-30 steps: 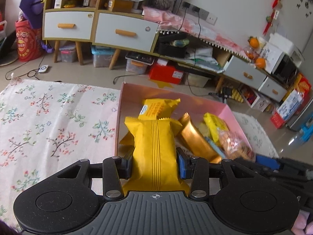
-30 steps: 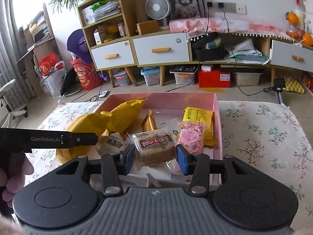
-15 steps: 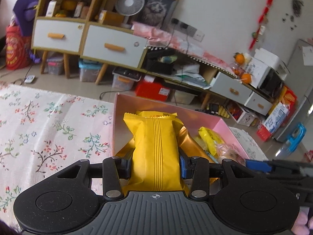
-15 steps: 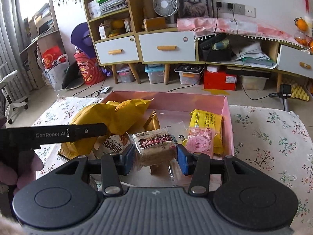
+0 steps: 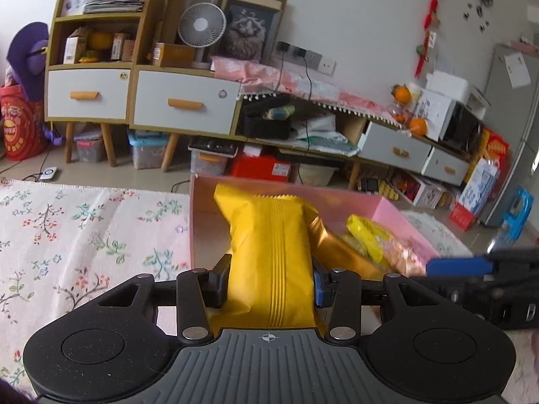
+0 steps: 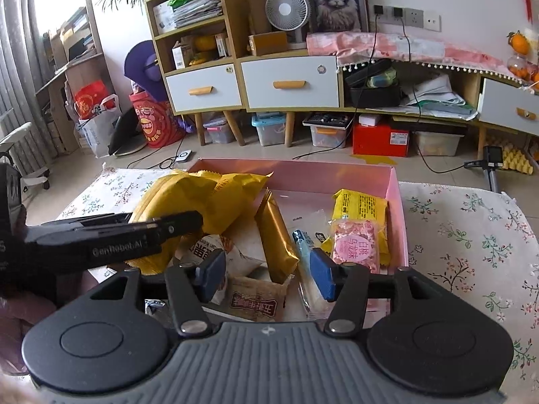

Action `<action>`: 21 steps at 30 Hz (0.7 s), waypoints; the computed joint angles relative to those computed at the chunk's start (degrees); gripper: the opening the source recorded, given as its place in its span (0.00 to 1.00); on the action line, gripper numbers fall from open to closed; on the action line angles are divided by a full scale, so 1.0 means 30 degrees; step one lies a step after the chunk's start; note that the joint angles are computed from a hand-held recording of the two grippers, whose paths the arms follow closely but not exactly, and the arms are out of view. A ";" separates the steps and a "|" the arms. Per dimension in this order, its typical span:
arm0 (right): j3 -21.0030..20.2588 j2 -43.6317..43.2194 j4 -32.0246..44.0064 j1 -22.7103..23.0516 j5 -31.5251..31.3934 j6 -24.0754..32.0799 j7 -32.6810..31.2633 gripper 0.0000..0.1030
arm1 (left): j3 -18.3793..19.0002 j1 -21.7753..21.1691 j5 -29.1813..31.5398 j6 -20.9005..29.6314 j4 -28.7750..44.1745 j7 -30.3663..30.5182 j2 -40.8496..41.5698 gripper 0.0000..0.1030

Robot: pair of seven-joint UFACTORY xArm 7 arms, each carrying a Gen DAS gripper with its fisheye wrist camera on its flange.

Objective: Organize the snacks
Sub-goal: 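Carry the yellow bag and brown cake bar into the pink box and release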

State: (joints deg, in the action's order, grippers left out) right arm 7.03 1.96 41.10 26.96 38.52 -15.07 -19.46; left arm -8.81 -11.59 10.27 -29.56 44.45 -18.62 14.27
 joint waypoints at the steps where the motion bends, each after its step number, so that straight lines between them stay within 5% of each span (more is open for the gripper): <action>1: 0.0009 -0.0016 -0.0032 -0.0013 -0.0070 0.0002 0.0021 0.51 | 0.0177 -0.0250 -0.0229 -0.0137 -0.0227 0.0495 -0.0106 0.41; 11: 0.0346 -0.0318 -0.0253 -0.0027 0.1381 -0.0213 -0.1007 0.55 | 0.1185 -0.2580 -0.4462 0.0426 0.0017 0.4621 -0.0131 0.41; 15: 0.0704 -0.0369 -0.0476 -0.0600 0.0533 -0.0397 -0.0136 0.56 | 0.1085 -0.2677 -0.4787 0.0357 0.0413 0.5511 0.0350 0.40; 21: 0.0453 -0.0001 -0.0149 -0.0198 0.2042 -0.0387 -0.1427 0.59 | 0.1214 -0.3235 -0.5731 0.0565 0.0551 0.6392 0.0456 0.42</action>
